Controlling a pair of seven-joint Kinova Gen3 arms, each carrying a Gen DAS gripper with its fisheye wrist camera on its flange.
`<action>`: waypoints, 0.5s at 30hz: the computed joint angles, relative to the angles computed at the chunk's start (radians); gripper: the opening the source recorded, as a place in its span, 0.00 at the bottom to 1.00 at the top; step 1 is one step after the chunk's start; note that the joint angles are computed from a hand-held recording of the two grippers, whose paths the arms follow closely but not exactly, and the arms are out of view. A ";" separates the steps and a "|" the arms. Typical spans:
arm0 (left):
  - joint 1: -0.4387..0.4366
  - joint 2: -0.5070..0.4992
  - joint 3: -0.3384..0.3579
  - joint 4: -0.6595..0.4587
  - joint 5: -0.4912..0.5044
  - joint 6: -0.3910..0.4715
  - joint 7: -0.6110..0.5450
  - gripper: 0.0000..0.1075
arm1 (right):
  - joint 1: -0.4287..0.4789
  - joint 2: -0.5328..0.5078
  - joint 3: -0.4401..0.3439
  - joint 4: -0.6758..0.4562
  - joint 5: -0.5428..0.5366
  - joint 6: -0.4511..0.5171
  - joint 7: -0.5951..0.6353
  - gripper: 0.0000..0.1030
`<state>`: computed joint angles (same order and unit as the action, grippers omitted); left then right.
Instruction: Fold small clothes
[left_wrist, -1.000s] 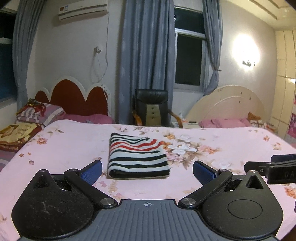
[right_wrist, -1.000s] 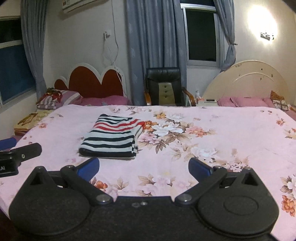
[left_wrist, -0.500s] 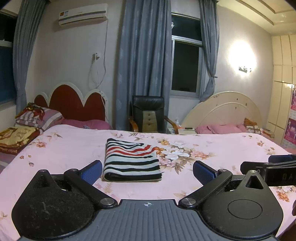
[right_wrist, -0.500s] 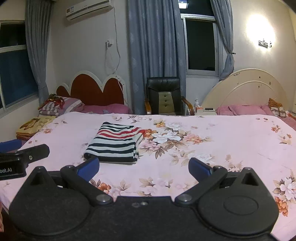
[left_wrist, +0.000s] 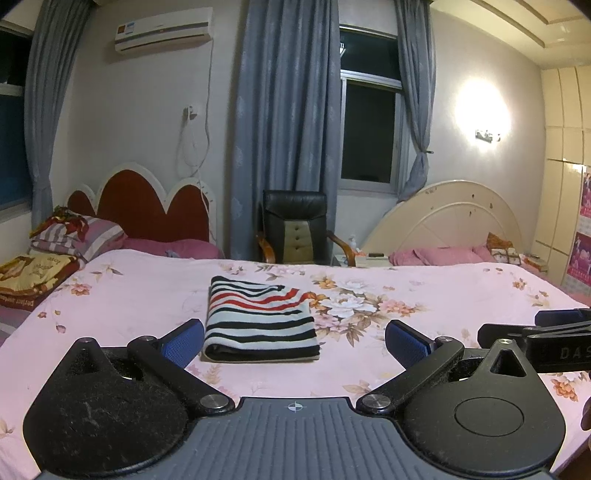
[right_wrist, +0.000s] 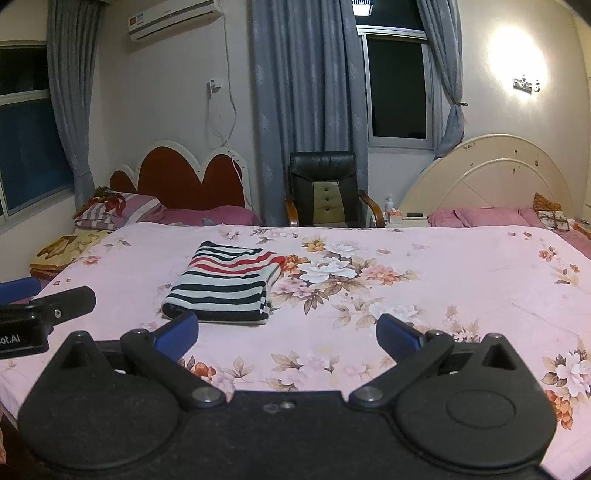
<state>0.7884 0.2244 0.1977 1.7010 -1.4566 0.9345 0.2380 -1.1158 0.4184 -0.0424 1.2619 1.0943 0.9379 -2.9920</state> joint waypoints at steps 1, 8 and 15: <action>0.000 0.001 0.000 -0.001 0.000 0.001 0.001 0.96 | -0.002 0.000 0.001 0.002 0.003 0.001 -0.002 0.99; -0.002 -0.002 -0.001 0.001 0.000 0.001 0.004 0.96 | -0.001 0.000 -0.001 0.003 0.005 0.000 -0.001 0.99; -0.012 -0.009 0.001 0.012 0.002 -0.002 0.006 0.96 | 0.000 0.011 -0.001 -0.013 -0.009 -0.003 0.019 0.99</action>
